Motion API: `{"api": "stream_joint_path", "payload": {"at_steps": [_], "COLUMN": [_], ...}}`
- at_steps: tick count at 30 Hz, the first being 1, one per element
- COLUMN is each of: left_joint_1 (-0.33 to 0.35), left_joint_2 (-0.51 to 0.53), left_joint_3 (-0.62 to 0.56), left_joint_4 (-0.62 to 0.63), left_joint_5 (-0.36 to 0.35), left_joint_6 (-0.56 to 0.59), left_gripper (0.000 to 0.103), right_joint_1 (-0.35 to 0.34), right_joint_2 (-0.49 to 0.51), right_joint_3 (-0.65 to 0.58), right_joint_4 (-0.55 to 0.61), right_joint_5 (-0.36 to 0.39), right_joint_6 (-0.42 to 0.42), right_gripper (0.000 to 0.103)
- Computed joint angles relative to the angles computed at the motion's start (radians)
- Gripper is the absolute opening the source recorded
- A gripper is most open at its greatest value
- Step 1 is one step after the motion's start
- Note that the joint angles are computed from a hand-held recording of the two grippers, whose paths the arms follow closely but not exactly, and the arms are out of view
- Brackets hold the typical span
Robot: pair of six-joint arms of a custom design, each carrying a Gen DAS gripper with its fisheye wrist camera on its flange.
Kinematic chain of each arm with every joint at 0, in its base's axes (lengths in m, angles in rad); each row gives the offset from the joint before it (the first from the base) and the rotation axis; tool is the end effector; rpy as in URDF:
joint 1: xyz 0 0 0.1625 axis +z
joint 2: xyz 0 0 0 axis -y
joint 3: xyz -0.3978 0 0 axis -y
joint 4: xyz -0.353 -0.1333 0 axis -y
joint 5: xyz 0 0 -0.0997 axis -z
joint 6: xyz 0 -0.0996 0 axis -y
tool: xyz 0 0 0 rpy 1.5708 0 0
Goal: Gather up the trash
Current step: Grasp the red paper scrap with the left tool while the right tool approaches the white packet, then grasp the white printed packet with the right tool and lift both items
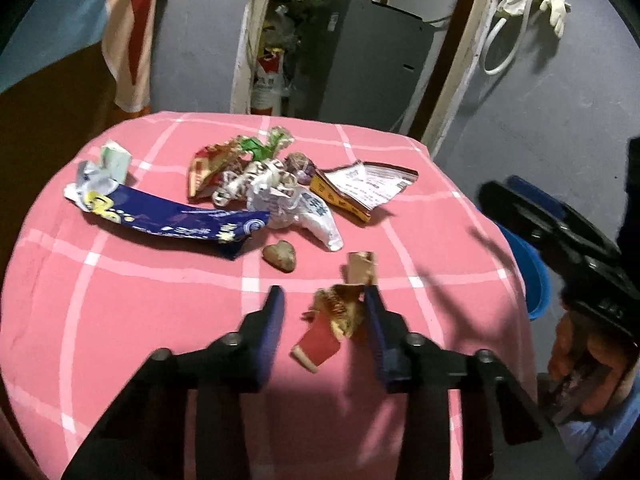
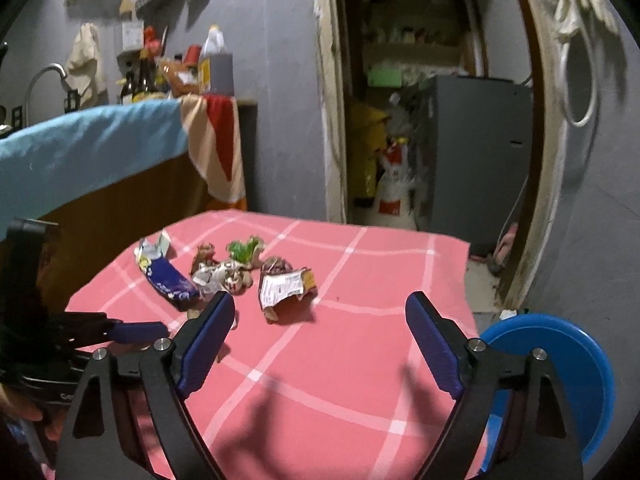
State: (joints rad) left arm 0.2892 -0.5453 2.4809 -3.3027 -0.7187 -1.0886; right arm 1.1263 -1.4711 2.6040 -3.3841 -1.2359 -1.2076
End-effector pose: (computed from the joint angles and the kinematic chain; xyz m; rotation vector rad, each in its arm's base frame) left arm -0.2268 -0.2848 -0.0453 0.3533 2.4561 -0.9470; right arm 0.0097 -0.3657 0.2282 1.1521 -2.4388 0.9806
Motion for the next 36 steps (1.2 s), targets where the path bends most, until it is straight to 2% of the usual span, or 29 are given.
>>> {"api": "stream_joint_path", "payload": {"at_steps": [1, 4, 7, 9, 14, 17, 23, 30, 31, 36], "left_joint_1": [0.001, 0.004, 0.01, 0.009, -0.006, -0.011, -0.016, -0.035, -0.043, -0.075], "left_joint_2": [0.002, 0.0, 0.0, -0.007, -0.02, -0.027, -0.04, -0.046, -0.046, -0.046], "left_joint_3": [-0.001, 0.001, 0.014, 0.026, 0.035, 0.042, 0.057, 0.053, 0.056, 0.061], "left_joint_4": [-0.007, -0.021, -0.052, -0.058, -0.03, -0.016, 0.0, 0.047, 0.054, 0.081], "left_joint_5": [-0.008, -0.015, -0.019, -0.013, 0.004, 0.019, 0.041, 0.061, 0.067, 0.106], "left_joint_6": [0.006, 0.009, 0.003, -0.013, -0.073, -0.109, -0.157, -0.215, -0.228, -0.26], "left_gripper": [0.023, 0.018, 0.017, 0.017, 0.017, 0.017, 0.017, 0.017, 0.017, 0.017], "right_joint_1": [0.015, 0.068, 0.116, 0.151, 0.204, 0.228, 0.276, 0.312, 0.312, 0.278], "right_joint_2": [0.017, 0.063, 0.109, 0.148, 0.219, 0.253, 0.329, 0.37, 0.371, 0.342], "right_joint_3": [-0.01, -0.047, -0.08, -0.113, -0.191, -0.224, -0.268, -0.306, -0.305, -0.265], "right_joint_4": [-0.002, 0.011, 0.026, 0.05, 0.132, 0.159, 0.134, 0.127, 0.126, 0.079], "right_joint_5": [-0.019, -0.094, -0.167, -0.226, -0.328, -0.37, -0.449, -0.49, -0.489, -0.43], "right_joint_6": [0.007, 0.021, 0.033, 0.054, 0.112, 0.137, 0.143, 0.151, 0.15, 0.126], "right_gripper": [0.087, 0.087, 0.085, 0.081, 0.063, 0.063, 0.063, 0.061, 0.053, 0.05]}}
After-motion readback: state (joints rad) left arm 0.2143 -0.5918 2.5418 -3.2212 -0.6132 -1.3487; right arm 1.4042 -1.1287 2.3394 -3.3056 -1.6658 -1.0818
